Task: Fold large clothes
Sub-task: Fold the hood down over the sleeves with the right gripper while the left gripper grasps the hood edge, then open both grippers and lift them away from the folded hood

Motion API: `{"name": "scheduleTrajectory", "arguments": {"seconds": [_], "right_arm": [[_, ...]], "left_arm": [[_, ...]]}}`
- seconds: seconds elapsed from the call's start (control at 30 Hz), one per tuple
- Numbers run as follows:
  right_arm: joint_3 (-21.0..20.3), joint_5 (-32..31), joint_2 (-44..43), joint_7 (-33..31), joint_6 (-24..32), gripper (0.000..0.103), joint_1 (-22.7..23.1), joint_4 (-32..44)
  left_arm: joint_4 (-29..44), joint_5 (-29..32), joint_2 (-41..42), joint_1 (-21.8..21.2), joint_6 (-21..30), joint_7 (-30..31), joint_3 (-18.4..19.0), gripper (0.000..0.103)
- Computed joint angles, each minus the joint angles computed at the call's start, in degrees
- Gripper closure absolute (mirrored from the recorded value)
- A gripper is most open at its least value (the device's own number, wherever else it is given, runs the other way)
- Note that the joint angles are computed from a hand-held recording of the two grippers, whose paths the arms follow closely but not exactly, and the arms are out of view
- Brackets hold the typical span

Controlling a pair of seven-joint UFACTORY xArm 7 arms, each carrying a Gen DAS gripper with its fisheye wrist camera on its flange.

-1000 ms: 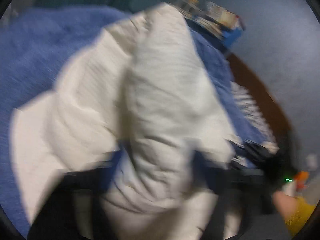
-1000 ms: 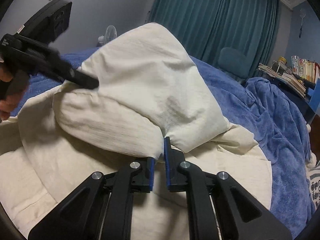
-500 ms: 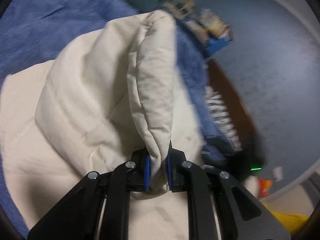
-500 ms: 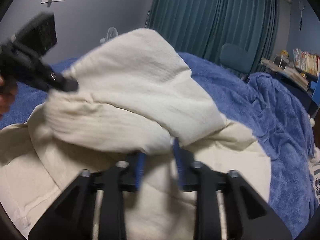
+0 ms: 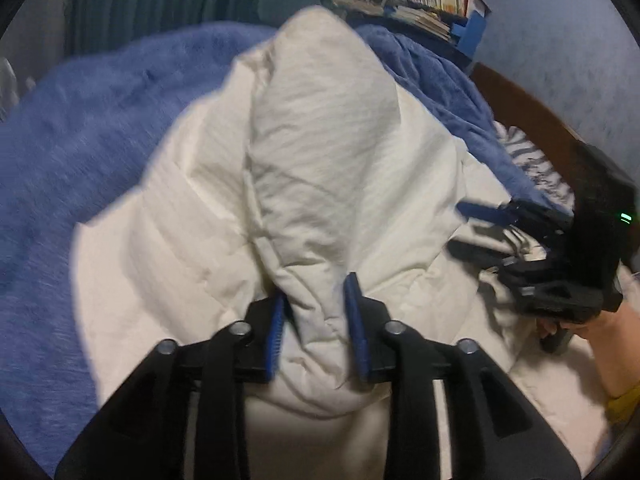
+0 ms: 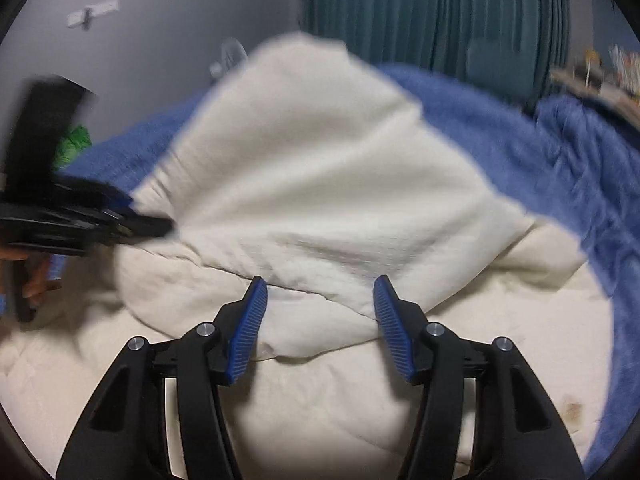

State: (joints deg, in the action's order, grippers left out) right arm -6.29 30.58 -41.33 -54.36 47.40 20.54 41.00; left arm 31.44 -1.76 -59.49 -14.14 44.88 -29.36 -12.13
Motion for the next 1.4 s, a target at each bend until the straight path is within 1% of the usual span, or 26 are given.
{"name": "scheduleTrajectory", "arguments": {"seconds": [0.03,0.07,0.1,0.17,0.23,0.3,0.33,0.43,0.47,0.57,0.6,0.63,0.67,0.77,0.83,0.87,0.9,0.93,1.0,1.07,1.17,1.27,1.33,1.37,1.4], "right_arm": [[0.7,-0.1,0.3,0.5,-0.9,0.049,-0.2,-0.3],[1.4,-0.6,0.6,1.2,-1.7,0.049,-0.6,-0.7],[1.6,-0.6,0.9,1.8,-1.8,0.049,-0.6,-0.7],[1.2,-0.4,1.7,2.6,-1.4,0.049,-0.3,-0.5],[0.9,-0.3,2.2,2.6,-1.1,0.049,-0.2,-0.2],[0.8,-0.1,2.4,2.9,-0.7,0.049,-0.2,0.2],[0.8,0.0,2.2,3.0,-0.4,0.049,-0.3,0.1],[0.6,0.2,1.6,3.6,0.0,0.050,-0.6,0.5],[0.7,0.5,1.0,3.8,-1.0,0.050,-0.8,0.6],[1.4,1.2,0.7,4.7,-6.9,0.046,-1.0,0.7],[2.2,0.6,1.5,5.9,-9.7,0.044,-1.7,1.1],[2.9,-0.5,2.9,7.6,-11.5,0.042,-2.5,1.9],[3.1,-1.4,4.5,9.3,-11.8,0.042,-2.8,3.0],[3.4,-4.5,10.9,15.2,-6.8,0.041,-4.4,7.3],[3.7,-5.6,13.4,17.5,-4.7,0.034,-5.2,8.4],[3.5,-5.2,14.5,18.6,-3.3,0.031,-5.4,8.8],[2.0,-2.8,16.6,19.6,-0.8,0.030,-5.3,9.9],[1.4,-1.2,17.6,19.6,0.4,0.029,-5.5,10.3],[1.7,0.5,18.6,19.4,0.8,0.029,-6.2,10.3],[4.1,-1.3,17.3,20.3,-1.6,0.029,-7.2,8.5],[5.0,-2.2,14.5,20.4,-4.5,0.028,-7.1,6.1],[3.3,-2.6,10.9,19.0,-4.5,0.028,-6.7,5.0],[1.5,-3.0,5.3,15.8,-2.9,0.028,-6.0,2.7],[1.0,-3.9,2.4,13.9,-2.3,0.028,-5.8,1.5],[0.4,-5.5,-1.4,11.6,-1.3,0.028,-5.8,-0.2]], "left_arm": [[0.9,1.5,-0.6,1.3,0.6,-0.7,-1.7,0.063],[2.0,3.8,-1.2,3.0,0.3,-1.4,-4.0,0.056],[2.3,5.0,-1.7,3.2,-1.2,-1.2,-4.7,0.054],[3.8,6.7,-1.7,3.3,-3.5,-1.1,-6.6,0.054],[5.8,6.6,0.6,2.3,-3.7,-0.8,-7.1,0.054],[7.9,7.6,4.3,3.4,-1.2,-0.8,-8.1,0.054],[7.6,8.1,4.9,3.8,-0.4,-1.5,-8.6,0.054],[5.3,8.5,6.1,4.1,1.2,-3.4,-7.7,0.054],[4.0,8.2,6.0,3.5,0.6,-3.6,-6.6,0.054],[2.8,8.6,6.3,3.0,-0.2,-4.4,-6.1,0.054],[2.9,9.0,6.5,3.1,-0.1,-4.6,-6.3,0.054],[2.5,9.2,6.2,2.8,0.2,-5.0,-6.6,0.054],[2.6,9.5,6.6,3.0,0.3,-5.3,-6.8,0.054],[2.1,9.5,7.2,2.6,-0.3,-5.8,-5.7,0.054],[1.0,8.7,7.2,2.2,-1.6,-6.1,-4.3,0.054],[1.2,8.5,8.1,2.4,-2.4,-6.3,-4.1,0.054],[0.6,8.0,8.1,2.2,-3.2,-6.5,-3.5,0.054],[0.1,7.8,8.2,2.1,-4.1,-6.6,-3.3,0.054],[-1.2,7.5,8.4,2.2,-5.9,-6.9,-2.9,0.054],[-1.6,8.1,8.8,2.9,-6.2,-7.5,-3.8,0.054],[-1.2,8.8,8.7,2.9,-5.5,-7.9,-4.3,0.054],[0.3,9.4,7.6,2.6,-2.7,-7.9,-5.0,0.053],[1.5,10.1,6.5,2.5,0.1,-7.9,-5.9,0.050],[2.4,10.3,5.6,2.4,2.2,-8.3,-6.7,0.048],[2.7,10.2,4.7,2.0,3.1,-8.6,-7.0,0.044]]}}
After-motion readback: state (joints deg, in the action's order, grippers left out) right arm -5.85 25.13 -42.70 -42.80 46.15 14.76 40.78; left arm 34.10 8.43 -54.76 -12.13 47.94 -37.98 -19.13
